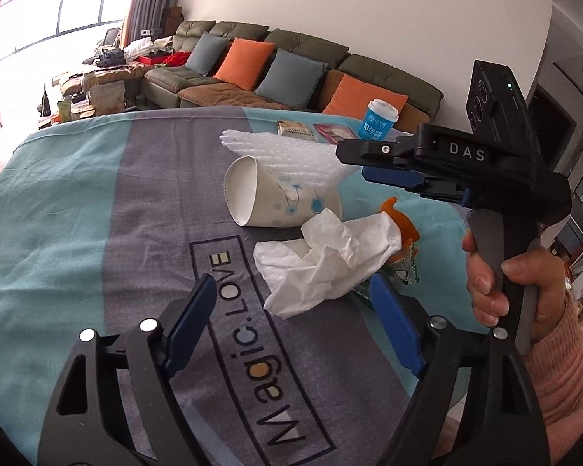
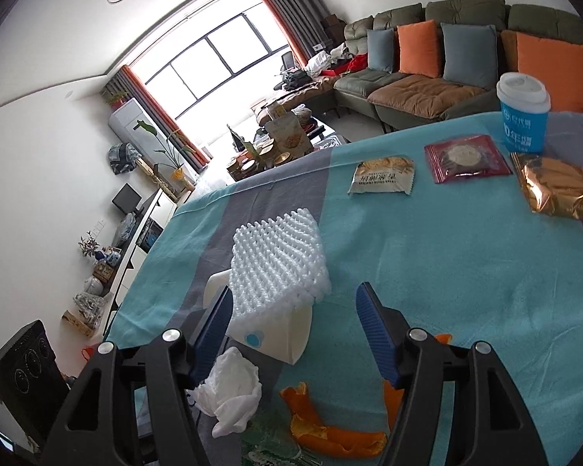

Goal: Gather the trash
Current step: 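Grasp the white foam net with the right tool while the left tool grasps a white tissue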

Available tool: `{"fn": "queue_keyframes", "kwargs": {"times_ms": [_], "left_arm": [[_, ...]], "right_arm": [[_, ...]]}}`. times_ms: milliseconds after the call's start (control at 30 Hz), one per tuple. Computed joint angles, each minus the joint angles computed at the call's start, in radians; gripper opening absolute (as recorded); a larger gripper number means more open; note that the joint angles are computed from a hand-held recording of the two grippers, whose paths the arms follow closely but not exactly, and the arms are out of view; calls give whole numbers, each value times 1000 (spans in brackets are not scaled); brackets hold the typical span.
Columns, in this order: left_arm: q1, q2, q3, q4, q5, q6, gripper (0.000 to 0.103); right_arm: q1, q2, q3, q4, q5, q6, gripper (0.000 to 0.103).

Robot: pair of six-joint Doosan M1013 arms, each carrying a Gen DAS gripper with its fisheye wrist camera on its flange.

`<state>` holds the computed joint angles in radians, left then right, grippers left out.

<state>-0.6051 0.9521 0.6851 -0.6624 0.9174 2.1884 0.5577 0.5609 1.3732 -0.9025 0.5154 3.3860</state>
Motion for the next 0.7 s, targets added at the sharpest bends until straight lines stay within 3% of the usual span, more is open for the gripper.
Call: {"fn": "queue_keyframes", "kwargs": {"times_ms": [133,200,300,533,700], "left_arm": [[-5,51,-95,51,82,-71,70],[-6,87,-162,65,138,-110,62],[-5,126,-232,64,202,-144,48],[0,158,-286,33,251,-151,24],[2,159,-285,19,247,-140,12]], "right_arm": [[-11,3,13,-10,-61,42,63],[-15,1,21,-25,-86,73,62],[-22,0,30,-32,-126,103,48],[-25,-5,49,-100,-168,192,17],[-17,-8,51,-171,-157,242,12]]}}
